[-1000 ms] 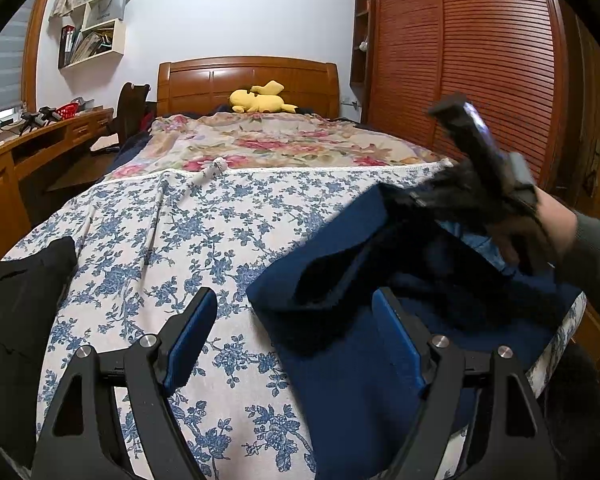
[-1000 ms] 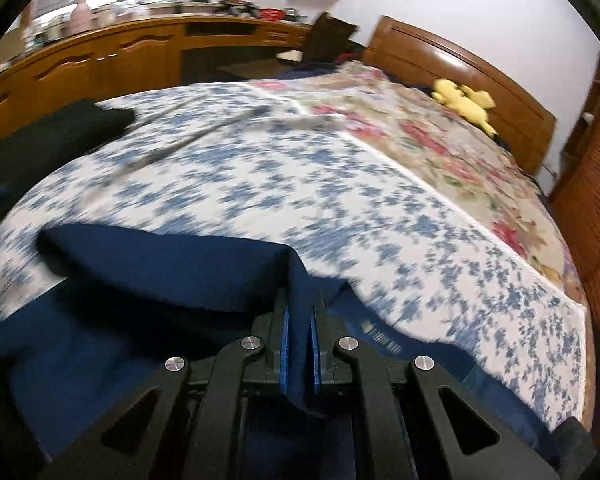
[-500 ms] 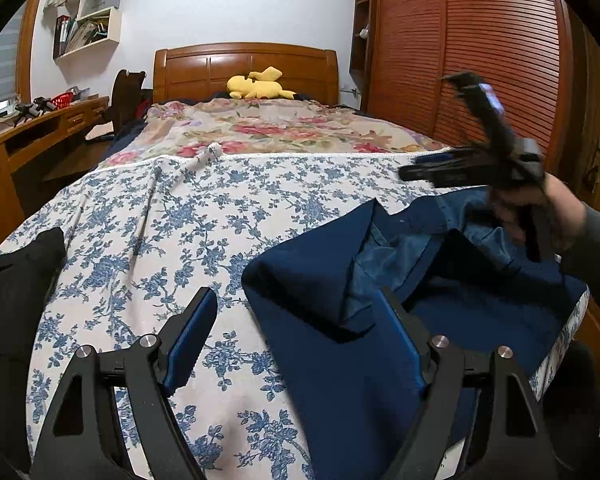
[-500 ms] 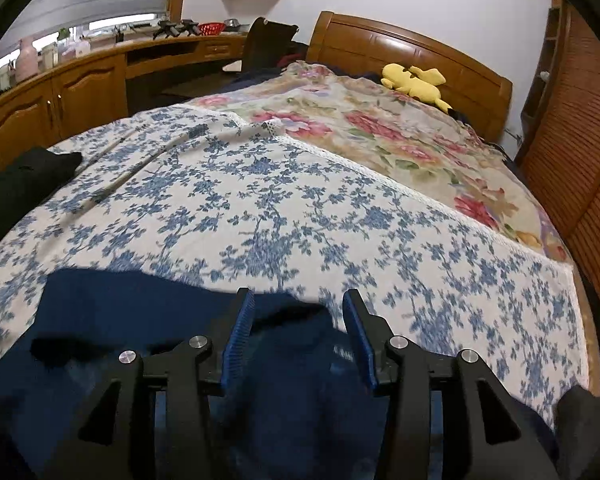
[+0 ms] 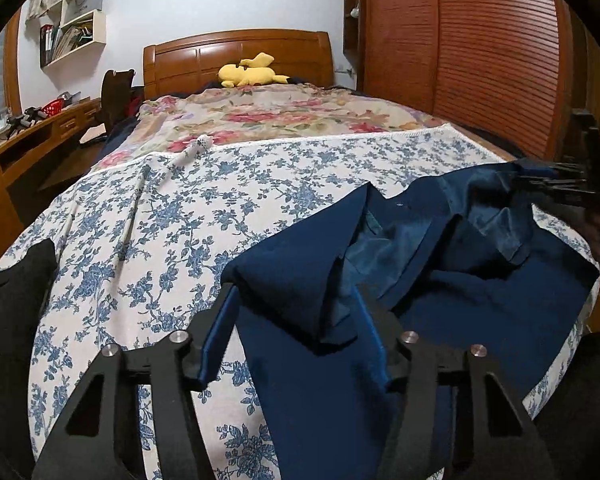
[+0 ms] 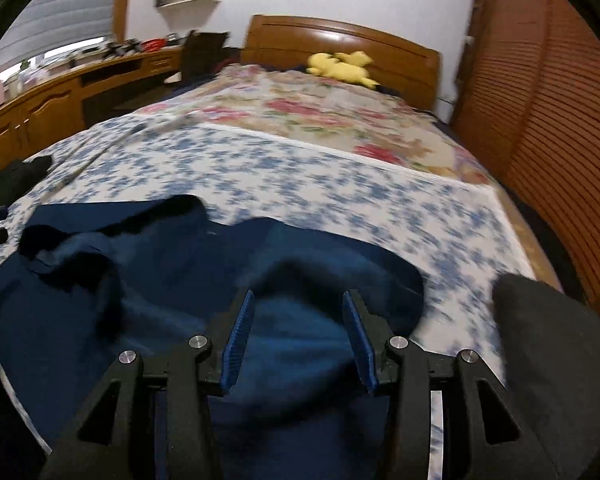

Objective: Fold large clothes

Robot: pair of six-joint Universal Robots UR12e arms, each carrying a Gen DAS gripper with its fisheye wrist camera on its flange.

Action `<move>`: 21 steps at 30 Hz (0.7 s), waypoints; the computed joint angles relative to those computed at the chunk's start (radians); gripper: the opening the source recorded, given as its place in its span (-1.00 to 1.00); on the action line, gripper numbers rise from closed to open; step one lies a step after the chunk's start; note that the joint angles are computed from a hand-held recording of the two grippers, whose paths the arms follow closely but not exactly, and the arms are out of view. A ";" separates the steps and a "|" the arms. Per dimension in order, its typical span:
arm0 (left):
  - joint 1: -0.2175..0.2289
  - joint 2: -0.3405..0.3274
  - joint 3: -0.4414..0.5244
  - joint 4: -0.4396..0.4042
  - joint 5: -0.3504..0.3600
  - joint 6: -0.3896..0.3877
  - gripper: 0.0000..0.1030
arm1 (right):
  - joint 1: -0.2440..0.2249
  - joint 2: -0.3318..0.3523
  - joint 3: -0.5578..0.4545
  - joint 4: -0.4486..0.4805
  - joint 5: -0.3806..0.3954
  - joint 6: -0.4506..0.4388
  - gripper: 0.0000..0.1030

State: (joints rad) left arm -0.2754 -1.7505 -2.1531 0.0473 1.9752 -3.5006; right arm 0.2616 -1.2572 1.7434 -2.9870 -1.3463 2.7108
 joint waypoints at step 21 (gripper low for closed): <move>0.050 -0.031 0.142 -0.364 0.017 0.023 -0.92 | -0.061 0.124 -0.137 0.106 0.139 0.093 -0.89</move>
